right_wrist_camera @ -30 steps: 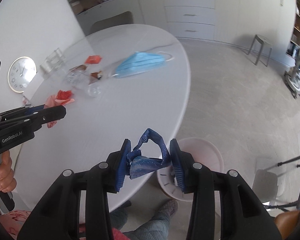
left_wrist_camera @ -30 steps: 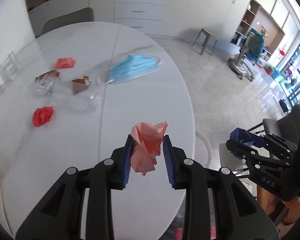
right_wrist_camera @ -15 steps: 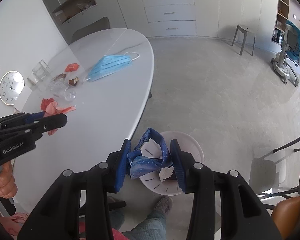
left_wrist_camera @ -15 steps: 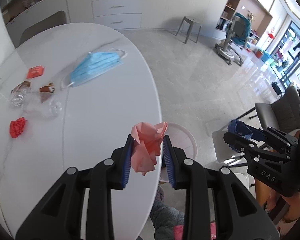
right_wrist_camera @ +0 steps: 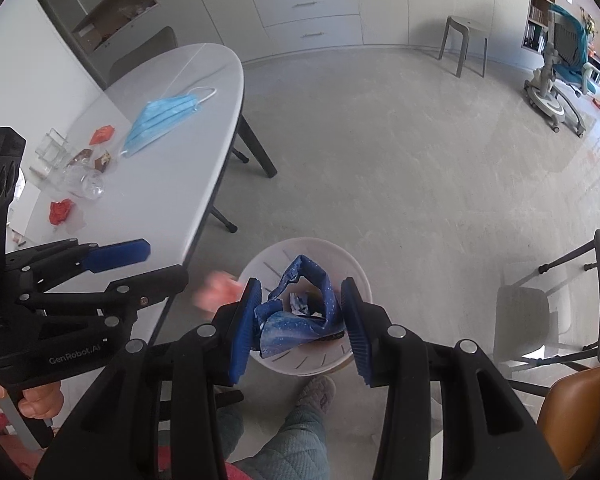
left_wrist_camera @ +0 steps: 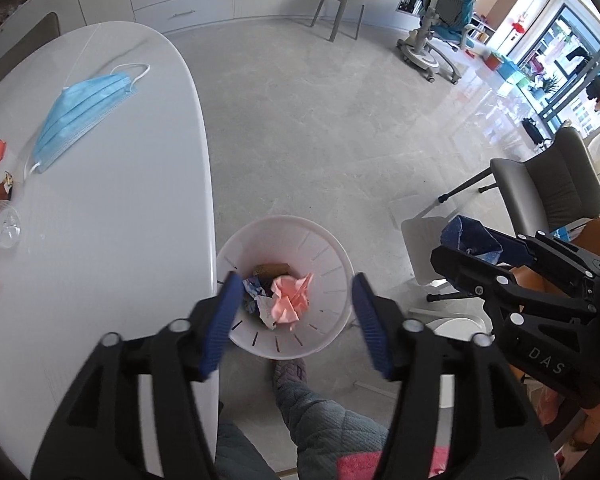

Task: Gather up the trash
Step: 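Carry pink tissue and blue paper to the wastebasket and release both, then move both tools back over the table toward the red paper and bottle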

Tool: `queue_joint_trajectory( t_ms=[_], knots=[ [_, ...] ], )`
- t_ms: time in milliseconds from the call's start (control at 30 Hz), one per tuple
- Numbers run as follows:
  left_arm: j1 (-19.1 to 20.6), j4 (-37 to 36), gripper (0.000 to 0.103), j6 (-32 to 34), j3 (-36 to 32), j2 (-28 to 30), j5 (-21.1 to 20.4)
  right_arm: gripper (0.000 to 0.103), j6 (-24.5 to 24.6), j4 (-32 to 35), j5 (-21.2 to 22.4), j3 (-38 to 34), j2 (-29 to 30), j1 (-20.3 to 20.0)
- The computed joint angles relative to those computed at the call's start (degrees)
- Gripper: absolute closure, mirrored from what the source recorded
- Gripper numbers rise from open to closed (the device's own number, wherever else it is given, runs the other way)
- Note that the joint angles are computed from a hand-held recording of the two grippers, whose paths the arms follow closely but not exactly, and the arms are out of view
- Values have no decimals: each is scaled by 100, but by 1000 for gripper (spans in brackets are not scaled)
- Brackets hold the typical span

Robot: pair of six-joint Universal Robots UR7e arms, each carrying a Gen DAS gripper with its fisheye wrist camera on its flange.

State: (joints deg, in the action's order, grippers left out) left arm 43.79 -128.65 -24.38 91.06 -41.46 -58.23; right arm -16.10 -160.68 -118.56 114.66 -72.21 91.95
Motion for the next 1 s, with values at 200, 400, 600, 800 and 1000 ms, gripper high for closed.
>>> queue_joint_trajectory(
  t_ms=[200,400,600,800,1000],
  knots=[
    [-27,70,26,-30,-39,7,197,60,8,65,59,-69,31,-86],
    [-56,141,17,-154,76,-218,543,59,9,126,205,-112,135,-54],
    [-54,212,13,-456,348,-659,824,3,128,-27,-148,-163,458,194],
    [-19,339,12,-734,648,-1151,1029,3,575,114,-284,-288,652,425],
    [9,474,8,-920,962,-1635,1231,2,740,13,-283,-389,818,718]
  ],
)
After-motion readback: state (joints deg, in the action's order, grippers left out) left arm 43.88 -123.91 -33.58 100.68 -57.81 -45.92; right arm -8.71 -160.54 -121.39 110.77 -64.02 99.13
